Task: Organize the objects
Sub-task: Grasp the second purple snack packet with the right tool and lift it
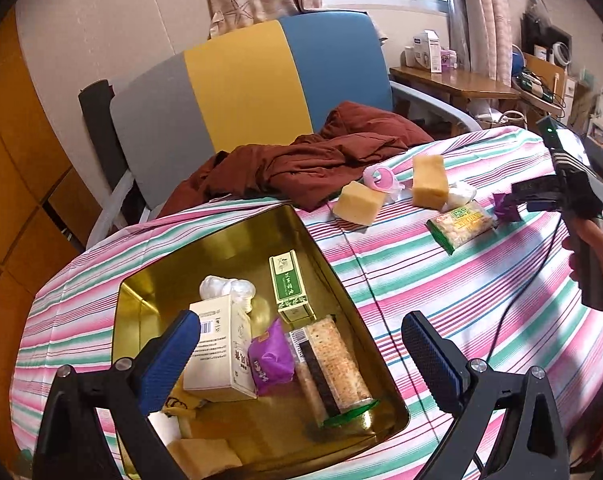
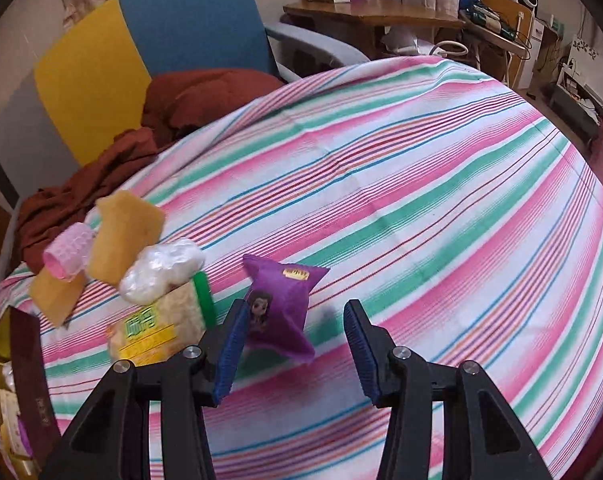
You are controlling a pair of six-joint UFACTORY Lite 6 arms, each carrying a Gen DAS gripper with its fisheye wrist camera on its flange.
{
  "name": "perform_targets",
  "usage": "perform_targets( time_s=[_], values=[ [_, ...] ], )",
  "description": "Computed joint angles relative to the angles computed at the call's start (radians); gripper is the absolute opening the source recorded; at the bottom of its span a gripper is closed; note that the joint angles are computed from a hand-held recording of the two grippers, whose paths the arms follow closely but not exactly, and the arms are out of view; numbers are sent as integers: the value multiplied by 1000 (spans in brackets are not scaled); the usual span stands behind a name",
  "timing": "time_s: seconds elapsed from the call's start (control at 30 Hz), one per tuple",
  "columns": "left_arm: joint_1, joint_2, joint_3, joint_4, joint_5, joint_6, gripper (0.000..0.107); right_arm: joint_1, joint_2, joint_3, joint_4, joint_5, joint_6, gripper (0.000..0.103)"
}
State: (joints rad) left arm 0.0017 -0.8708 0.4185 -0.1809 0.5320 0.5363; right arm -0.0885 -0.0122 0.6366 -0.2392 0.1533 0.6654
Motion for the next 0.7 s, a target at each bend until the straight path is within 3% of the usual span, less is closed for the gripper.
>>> perform_targets(
  time_s=[0.13, 0.2, 0.33, 0.4, 0.5, 0.57, 0.7],
  values=[
    [2, 40, 10, -26, -13, 17, 101, 13, 58, 65, -25, 30, 39, 60],
    [3, 49, 11, -38, -16, 25, 101, 20, 75, 89, 59, 41, -40, 61],
    [-14, 57, 5, -14, -28, -5, 101, 34, 115, 132, 42, 67, -17, 61],
    [-9, 54, 5, -23, -22, 7, 101, 15, 143, 140, 180, 51, -135, 62],
    [5, 48, 10, -37, -17, 29, 101, 9, 169, 137, 235, 38, -178, 62],
    [17, 52, 15, -53, -16, 46, 101, 18, 157, 111, 180, 8, -120, 62],
    [26, 68, 21, -72, -13, 68, 101, 4, 119, 69, 267, -21, -218, 52]
  ],
)
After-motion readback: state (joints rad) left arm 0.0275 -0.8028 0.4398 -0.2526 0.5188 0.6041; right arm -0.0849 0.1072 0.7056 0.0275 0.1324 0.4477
